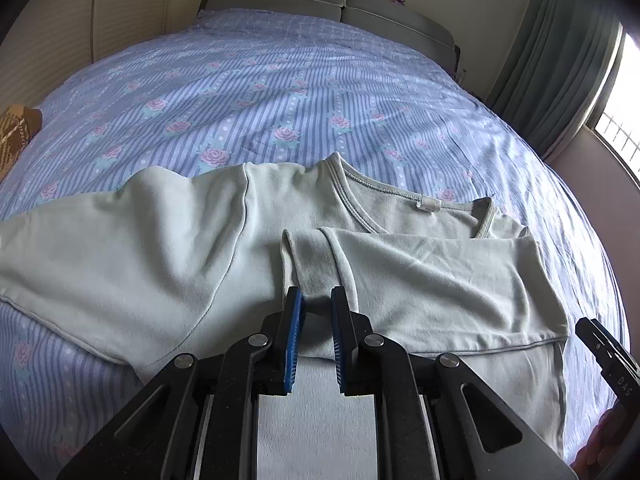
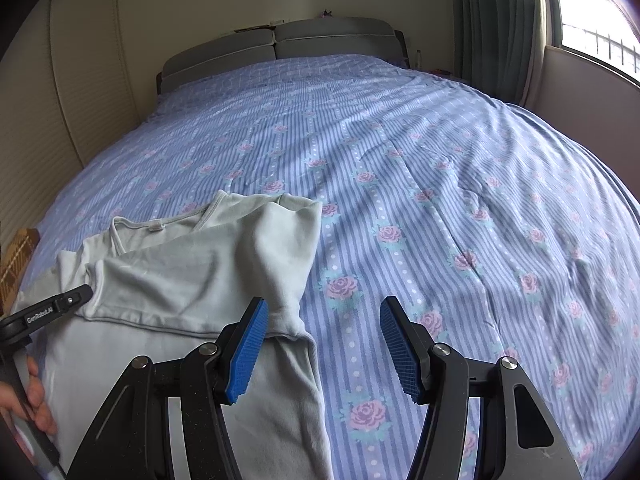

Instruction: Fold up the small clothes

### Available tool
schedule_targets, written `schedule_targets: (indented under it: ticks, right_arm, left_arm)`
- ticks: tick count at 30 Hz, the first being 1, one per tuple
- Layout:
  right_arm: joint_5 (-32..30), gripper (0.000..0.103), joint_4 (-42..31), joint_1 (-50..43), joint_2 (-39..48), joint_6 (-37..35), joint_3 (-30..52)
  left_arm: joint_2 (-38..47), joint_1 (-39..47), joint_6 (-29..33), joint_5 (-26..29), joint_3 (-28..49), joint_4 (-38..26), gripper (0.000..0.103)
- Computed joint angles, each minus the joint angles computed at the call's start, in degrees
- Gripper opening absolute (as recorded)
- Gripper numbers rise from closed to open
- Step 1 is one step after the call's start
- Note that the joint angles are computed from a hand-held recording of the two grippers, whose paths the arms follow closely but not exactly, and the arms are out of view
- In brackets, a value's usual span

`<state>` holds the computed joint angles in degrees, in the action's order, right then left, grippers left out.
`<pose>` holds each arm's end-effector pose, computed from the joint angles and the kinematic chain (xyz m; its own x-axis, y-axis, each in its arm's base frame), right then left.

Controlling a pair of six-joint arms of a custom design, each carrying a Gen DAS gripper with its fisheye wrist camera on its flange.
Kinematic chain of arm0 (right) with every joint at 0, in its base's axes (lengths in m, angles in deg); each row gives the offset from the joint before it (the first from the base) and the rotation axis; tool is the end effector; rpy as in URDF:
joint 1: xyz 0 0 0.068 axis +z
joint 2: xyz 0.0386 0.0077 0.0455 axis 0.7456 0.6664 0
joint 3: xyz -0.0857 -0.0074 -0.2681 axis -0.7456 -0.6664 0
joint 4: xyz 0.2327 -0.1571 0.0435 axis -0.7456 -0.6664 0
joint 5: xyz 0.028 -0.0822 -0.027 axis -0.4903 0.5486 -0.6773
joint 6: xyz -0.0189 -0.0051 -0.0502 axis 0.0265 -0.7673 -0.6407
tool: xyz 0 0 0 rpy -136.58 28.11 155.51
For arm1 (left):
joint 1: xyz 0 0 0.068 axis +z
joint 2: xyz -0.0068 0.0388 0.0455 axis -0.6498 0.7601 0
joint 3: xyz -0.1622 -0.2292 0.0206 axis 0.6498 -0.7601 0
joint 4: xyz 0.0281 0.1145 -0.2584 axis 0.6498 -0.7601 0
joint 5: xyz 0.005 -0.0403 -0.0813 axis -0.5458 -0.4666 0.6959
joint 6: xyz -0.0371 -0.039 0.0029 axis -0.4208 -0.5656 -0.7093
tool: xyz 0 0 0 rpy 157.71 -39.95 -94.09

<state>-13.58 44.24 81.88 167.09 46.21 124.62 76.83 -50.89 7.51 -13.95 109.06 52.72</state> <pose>0.2686 0.1673 0.1574 -0.6918 -0.0248 -0.7217 -0.1221 0.9890 0.0831 0.2647 -0.0453 0.1330 -0.7229 -0.3122 -0.6164 -0.2153 0.9495 -0.2284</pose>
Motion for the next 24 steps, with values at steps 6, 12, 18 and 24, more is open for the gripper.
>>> schedule_targets:
  ticks: [6,12,18,24]
  right_arm:
    - [-0.4,0.059,0.4,-0.5,0.3,0.0,-0.1]
    - [-0.6,0.059,0.6,-0.8,0.2,-0.2,-0.3]
    - [-0.5,0.059,0.9,-0.6,0.3,-0.5,-0.4]
    - [-0.1,0.059,0.4,0.2,2.7,-0.7,0.5]
  left_arm:
    - [-1.3,0.4,0.7,0.4,-1.3,1.9,0.008]
    - [-4.2,0.3,1.7,-1.4,-2.6,1.3,0.005]
    - [-7.0,1.5,3.1,-2.3,-3.4,-0.5,0.005]
    - [-1.1,1.9,2.6,-1.2,-2.7,1.4,0.005]
